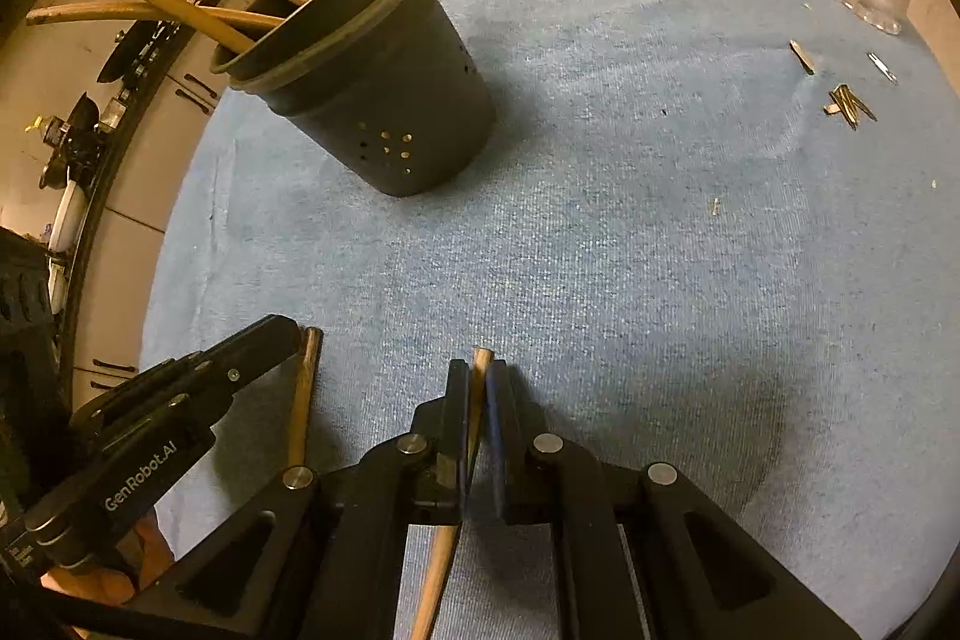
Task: Organize utensils
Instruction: 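Lower both tools and grasp another wooden chopstick with each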
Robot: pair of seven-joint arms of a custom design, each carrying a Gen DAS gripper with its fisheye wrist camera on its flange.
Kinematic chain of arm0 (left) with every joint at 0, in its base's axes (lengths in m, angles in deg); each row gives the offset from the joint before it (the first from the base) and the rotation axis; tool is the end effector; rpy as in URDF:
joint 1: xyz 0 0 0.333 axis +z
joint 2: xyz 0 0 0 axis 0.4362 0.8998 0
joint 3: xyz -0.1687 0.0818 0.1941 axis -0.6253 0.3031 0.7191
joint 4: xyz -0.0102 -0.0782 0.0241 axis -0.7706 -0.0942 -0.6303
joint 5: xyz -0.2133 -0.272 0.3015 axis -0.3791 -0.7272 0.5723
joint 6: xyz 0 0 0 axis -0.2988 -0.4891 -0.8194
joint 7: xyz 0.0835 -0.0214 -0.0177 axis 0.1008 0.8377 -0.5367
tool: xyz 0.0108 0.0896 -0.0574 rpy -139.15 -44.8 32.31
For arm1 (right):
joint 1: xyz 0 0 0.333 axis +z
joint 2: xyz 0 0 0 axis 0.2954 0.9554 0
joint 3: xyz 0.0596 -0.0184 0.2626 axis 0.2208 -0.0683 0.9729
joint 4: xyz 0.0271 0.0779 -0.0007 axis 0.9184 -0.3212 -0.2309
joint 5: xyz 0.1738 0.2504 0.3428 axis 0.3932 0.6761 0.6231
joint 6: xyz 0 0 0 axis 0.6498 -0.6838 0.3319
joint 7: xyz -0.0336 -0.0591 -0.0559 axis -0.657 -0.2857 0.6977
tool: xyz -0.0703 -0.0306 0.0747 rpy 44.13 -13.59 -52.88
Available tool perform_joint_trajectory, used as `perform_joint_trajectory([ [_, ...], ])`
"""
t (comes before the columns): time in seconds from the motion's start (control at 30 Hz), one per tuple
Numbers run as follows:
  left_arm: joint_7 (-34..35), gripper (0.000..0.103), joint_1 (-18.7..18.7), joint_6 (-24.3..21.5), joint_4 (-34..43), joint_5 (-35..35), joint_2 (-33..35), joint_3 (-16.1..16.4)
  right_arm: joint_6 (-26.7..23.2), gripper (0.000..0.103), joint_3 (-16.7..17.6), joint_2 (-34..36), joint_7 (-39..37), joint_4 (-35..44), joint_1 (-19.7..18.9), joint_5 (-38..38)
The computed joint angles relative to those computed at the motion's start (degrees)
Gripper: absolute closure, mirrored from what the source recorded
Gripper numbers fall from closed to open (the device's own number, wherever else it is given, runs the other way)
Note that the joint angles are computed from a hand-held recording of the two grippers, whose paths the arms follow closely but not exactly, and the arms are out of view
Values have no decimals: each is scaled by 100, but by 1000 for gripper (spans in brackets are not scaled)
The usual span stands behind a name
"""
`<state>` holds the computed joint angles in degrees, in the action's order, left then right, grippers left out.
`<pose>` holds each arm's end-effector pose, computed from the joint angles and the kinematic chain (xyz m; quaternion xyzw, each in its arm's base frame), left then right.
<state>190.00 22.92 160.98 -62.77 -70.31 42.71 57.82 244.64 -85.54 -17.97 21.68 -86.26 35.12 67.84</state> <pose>0.5960 -0.1034 0.3289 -0.5823 0.7747 -0.2465 0.0047 0.5451 0.1855 0.3084 -0.5976 0.7642 0.0175 0.2422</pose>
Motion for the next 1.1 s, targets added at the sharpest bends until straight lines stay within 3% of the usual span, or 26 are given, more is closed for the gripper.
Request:
perform_joint_trajectory([
  [0.07, -33, 93, -13, -24, 8, 40, 5, -11, -6, 98, 1, -20, 12, -19, 2, 13],
  [0.13, -66, 77, -28, 10, 4, 88, 14, -24, -6, 98, -11, -45, -39, -47, 12, 97],
  [0.2, -160, 75, -53, 101, -18, 241, 26, -48, -10, 98, -21, -62, -61, -68, 14, 120],
  [0.3, -293, 79, -114, 335, -75, 608, 27, -103, -16, 98, -30, -30, -82, -41, 9, 113],
  [0.37, -551, 97, -166, 531, -111, 1149, 48, -150, -43, 98, -27, -19, -75, -24, -3, 87],
  [0.5, -582, 97, -229, 639, -117, 1218, 76, -165, -72, 98, -1, -4, 14, 4, -22, -89],
  [0.8, -31, 97, -167, 431, -121, 264, -55, -64, -275, 98, 80, 142, 273, 228, -52, -557],
  [1.1, 369, 97, -149, 278, -256, -300, -350, 40, 193, 99, 106, -134, 433, -98, 61, -638],
])
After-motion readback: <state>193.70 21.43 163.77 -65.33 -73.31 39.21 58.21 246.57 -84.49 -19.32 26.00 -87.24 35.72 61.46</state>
